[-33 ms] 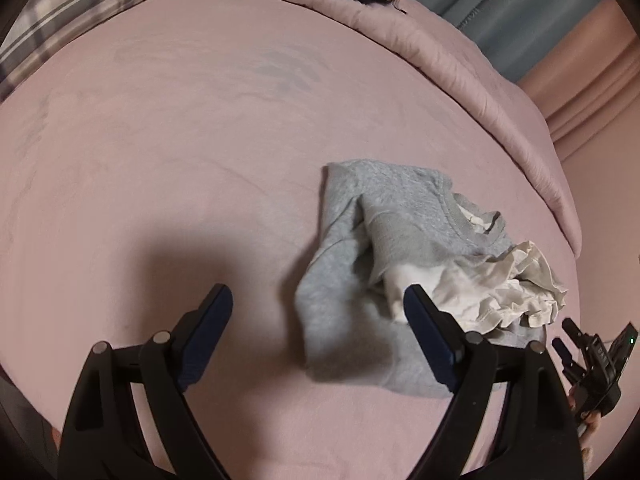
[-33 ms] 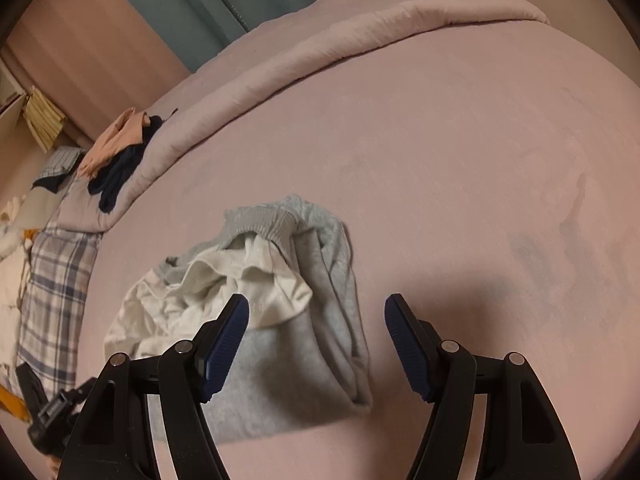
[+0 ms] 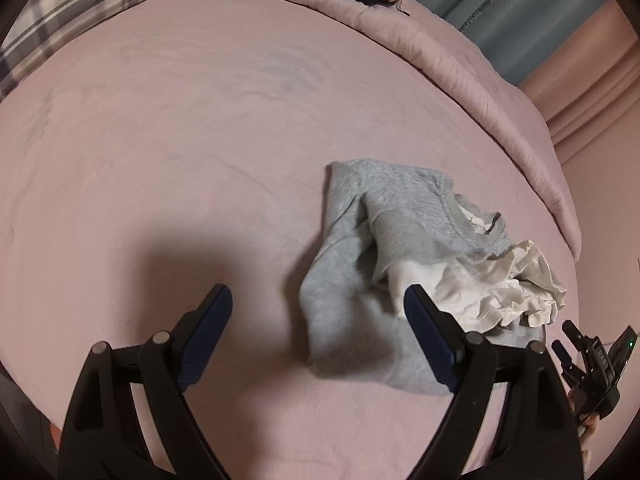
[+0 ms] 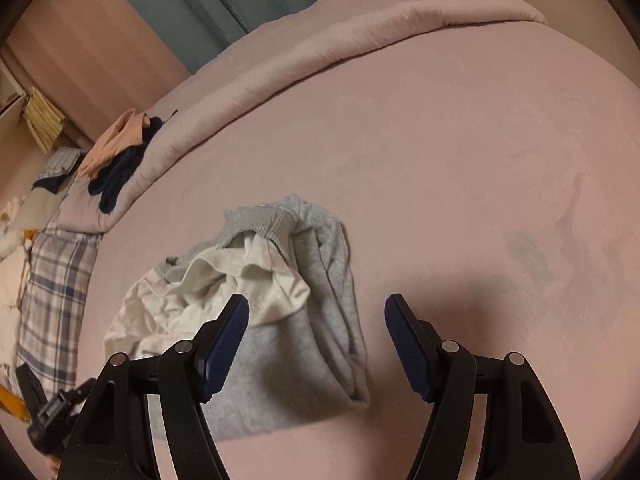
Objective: Fold small clothes
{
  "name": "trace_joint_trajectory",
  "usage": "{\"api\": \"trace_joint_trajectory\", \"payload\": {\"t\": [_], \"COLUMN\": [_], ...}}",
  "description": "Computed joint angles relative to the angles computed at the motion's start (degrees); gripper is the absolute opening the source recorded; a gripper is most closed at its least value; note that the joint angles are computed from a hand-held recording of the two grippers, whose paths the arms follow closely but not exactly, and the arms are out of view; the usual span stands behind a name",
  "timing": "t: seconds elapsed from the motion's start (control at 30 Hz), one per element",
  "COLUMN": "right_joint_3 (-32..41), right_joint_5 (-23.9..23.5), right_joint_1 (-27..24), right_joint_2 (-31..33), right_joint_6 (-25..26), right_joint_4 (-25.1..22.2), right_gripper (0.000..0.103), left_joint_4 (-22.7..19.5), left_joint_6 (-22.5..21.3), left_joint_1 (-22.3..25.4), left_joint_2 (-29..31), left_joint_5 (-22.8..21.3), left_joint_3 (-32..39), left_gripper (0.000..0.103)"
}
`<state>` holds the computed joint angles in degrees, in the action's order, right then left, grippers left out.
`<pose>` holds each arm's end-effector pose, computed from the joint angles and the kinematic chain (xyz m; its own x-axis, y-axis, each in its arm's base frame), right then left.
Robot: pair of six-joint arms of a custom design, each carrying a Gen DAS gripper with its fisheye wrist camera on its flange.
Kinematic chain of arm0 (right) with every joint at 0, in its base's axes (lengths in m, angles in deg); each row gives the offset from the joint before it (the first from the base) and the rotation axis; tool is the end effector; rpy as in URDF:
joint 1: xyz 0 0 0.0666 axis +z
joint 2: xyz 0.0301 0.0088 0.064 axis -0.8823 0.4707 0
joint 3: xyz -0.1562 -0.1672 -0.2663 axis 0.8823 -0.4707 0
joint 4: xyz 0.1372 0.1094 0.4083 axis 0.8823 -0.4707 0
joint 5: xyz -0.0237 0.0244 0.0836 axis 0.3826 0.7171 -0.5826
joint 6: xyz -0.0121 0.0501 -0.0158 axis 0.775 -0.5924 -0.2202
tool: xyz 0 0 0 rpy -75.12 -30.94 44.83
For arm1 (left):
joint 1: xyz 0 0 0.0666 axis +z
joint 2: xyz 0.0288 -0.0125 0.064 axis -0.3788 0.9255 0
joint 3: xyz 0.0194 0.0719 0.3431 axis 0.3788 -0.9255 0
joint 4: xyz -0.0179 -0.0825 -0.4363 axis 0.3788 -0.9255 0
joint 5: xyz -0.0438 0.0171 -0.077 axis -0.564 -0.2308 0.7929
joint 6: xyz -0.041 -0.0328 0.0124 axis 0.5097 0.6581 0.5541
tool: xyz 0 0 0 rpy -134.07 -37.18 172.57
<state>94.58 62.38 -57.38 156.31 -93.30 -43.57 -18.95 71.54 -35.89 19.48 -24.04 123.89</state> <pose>0.6191 0.0561 0.4302 -0.7894 0.3493 -0.5048 0.1370 0.9018 0.4098 0.6537 -0.1593 0.4093 -0.7406 -0.5583 -0.3739 -0.4168 0.8181 -0.3961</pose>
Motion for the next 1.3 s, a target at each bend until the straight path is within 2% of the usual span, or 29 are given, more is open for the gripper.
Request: {"api": "trace_joint_trajectory", "payload": {"t": [0.07, 0.17, 0.27, 0.37, 0.43, 0.53, 0.57, 0.63, 0.67, 0.7, 0.73, 0.8, 0.83, 0.93, 1.03, 1.17, 1.3], "right_joint_3": [-2.0, -3.1, -2.6, -1.4, -0.6, -0.3, -0.4, -1.9, -2.7, -2.9, -3.0, -3.7, -4.3, -5.7, -8.4, -13.0, -15.6], "right_joint_5": [-1.4, -4.1, -4.7, -6.7, -6.6, -7.9, -8.4, -9.0, -8.6, -7.9, -7.1, -8.7, -10.6, -10.1, -13.3, -16.5, -17.2], "right_joint_1": [0.0, 0.6, 1.3, 1.5, 1.6, 1.4, 1.3, 1.2, 1.2, 1.3, 1.4, 1.1, 0.8, 0.9, 0.1, -0.6, -0.6], "right_joint_2": [-1.3, -1.2, 0.4, 2.1, 3.0, 3.9, 4.2, 3.4, 2.9, 2.7, 2.6, 2.0, 1.4, -0.5, -3.3, -8.0, -10.2], "right_joint_6": [-0.6, 0.7, 0.9, 0.5, 0.3, 0.5, 0.2, 0.2, 0.9, 1.7, 2.6, 3.3, 3.4, 4.0, 3.8, 4.6, 4.8], "right_joint_4": [0.9, 0.0, -1.3, -1.5, -1.6, -1.3, -1.0, 0.1, 0.3, 0.0, -0.4, -0.3, 0.0, 0.1, 0.7, -0.8, -2.3], "right_gripper": [0.076, 0.076, 0.076, 0.076, 0.076, 0.076, 0.076, 0.072, 0.062, 0.05, 0.043, 0.02, 0.016, 0.014, 0.013, 0.013, 0.013], "left_joint_4": [0.2, -0.2, 2.0, 3.0, 5.3, 6.0, 6.1, 4.8, 4.6, 4.7, 4.5, 4.1, 4.1, 4.3, 3.3, 2.3, 2.8], "left_joint_6": [0.2, 1.0, 3.3, 2.7, 3.0, 3.6, 3.7, 2.2, 1.2, 0.3, 0.0, -0.2, -0.2, -1.6, -3.1, -3.3, -2.6], "left_joint_1": [-0.2, -0.4, -0.6, -1.2, -1.0, -0.9, -1.2, -2.0, -2.3, -2.6, -2.6, -2.8, -2.8, -3.3, -3.8, -4.3, -4.7], "left_joint_2": [-0.7, -0.3, -0.4, 0.0, 0.1, 1.6, 2.1, 3.0, 3.4, 3.5, 3.6, 3.5, 3.1, 1.3, -0.8, -4.6, -8.0], "left_joint_5": [2.0, 5.7, 9.3, 7.9, 10.4, 12.7, 12.2, 10.1, 9.8, 9.5, 9.2, 8.9, 9.0, 8.4, 8.0, 9.9, 11.9], "left_joint_3": [-1.7, -3.2, -5.2, -4.6, -5.0, -3.8, -3.3, -1.8, -1.2, -1.1, -0.9, -0.9, -1.2, -3.0, -4.9, -9.2, -13.5], "left_gripper": [0.088, 0.088, 0.088, 0.087, 0.086, 0.074, 0.065, 0.055, 0.04, 0.032, 0.03, 0.024, 0.023, 0.021, 0.02, 0.02, 0.022]}}
